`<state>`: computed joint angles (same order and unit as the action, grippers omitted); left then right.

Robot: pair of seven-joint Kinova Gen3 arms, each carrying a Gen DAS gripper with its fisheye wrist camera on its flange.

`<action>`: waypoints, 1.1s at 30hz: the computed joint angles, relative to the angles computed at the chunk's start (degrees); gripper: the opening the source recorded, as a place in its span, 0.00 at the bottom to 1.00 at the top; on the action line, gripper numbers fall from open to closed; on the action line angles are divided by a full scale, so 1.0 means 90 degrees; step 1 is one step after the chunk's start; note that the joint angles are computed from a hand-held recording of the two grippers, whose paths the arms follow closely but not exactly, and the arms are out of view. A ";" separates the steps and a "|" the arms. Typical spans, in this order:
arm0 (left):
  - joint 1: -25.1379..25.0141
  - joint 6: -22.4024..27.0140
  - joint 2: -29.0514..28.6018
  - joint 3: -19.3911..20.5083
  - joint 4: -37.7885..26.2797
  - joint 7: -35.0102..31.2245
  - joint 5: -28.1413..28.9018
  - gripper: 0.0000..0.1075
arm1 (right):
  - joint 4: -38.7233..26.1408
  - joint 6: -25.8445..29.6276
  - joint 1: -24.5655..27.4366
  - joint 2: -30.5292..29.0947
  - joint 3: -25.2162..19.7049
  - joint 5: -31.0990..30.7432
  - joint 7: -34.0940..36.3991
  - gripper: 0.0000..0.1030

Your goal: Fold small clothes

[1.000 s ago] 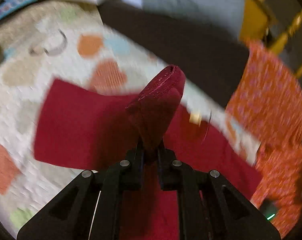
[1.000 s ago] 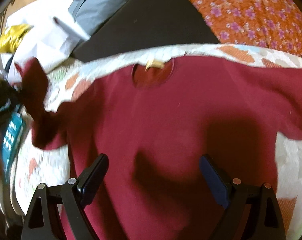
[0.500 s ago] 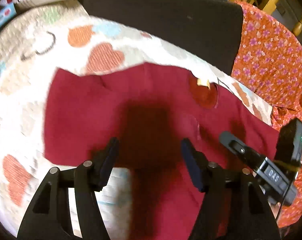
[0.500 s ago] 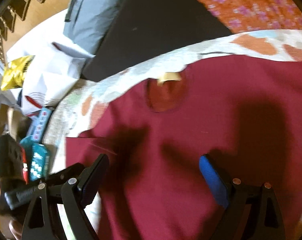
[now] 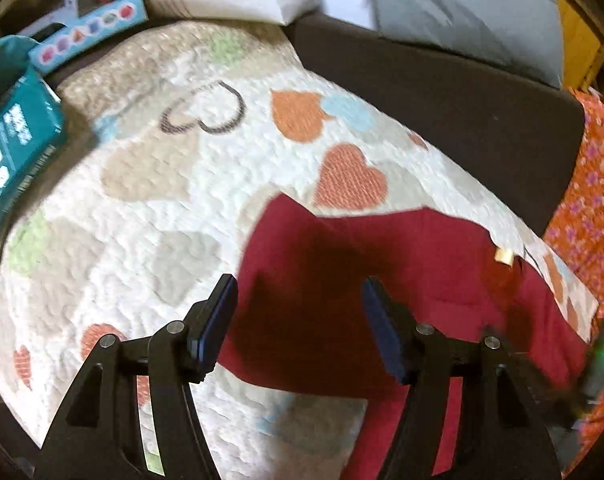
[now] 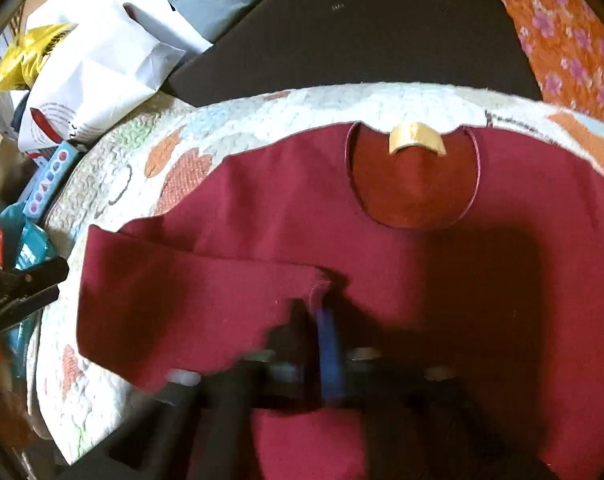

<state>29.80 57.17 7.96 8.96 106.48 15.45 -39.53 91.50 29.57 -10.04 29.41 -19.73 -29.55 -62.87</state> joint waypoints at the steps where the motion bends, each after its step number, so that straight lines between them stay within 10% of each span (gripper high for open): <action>1: 0.0061 0.0078 -0.0031 -0.0001 0.0026 0.0175 -0.0114 0.60 | 0.0101 -0.0150 0.0295 -0.0118 -0.0281 -0.0156 0.0259 0.04; 6: 0.0129 0.0125 -0.0024 0.0101 0.0016 0.0491 -0.0422 0.60 | 0.0728 -0.1336 0.1238 -0.1189 -0.0711 -0.0786 0.1250 0.04; 15: 0.0312 0.0062 0.0681 -0.0085 -0.0599 -0.0396 -0.0079 0.60 | 0.0682 -0.1432 0.0251 -0.0770 0.1551 0.0841 -0.0698 0.04; 27: 0.0491 0.0197 0.1975 -0.0634 -0.1521 -0.1969 0.0649 0.60 | 0.0147 -0.0461 0.1261 -0.0463 0.0457 0.3304 -0.2886 0.11; 33: 0.0551 0.0101 0.1899 -0.0831 -0.1411 -0.2028 0.0824 0.60 | 0.0544 -0.0938 0.2091 -0.0431 -0.0476 0.3040 -0.2177 0.13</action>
<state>34.76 58.08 25.05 1.48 93.78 -2.80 -32.11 96.39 21.13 8.78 25.53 -24.02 -2.20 -82.46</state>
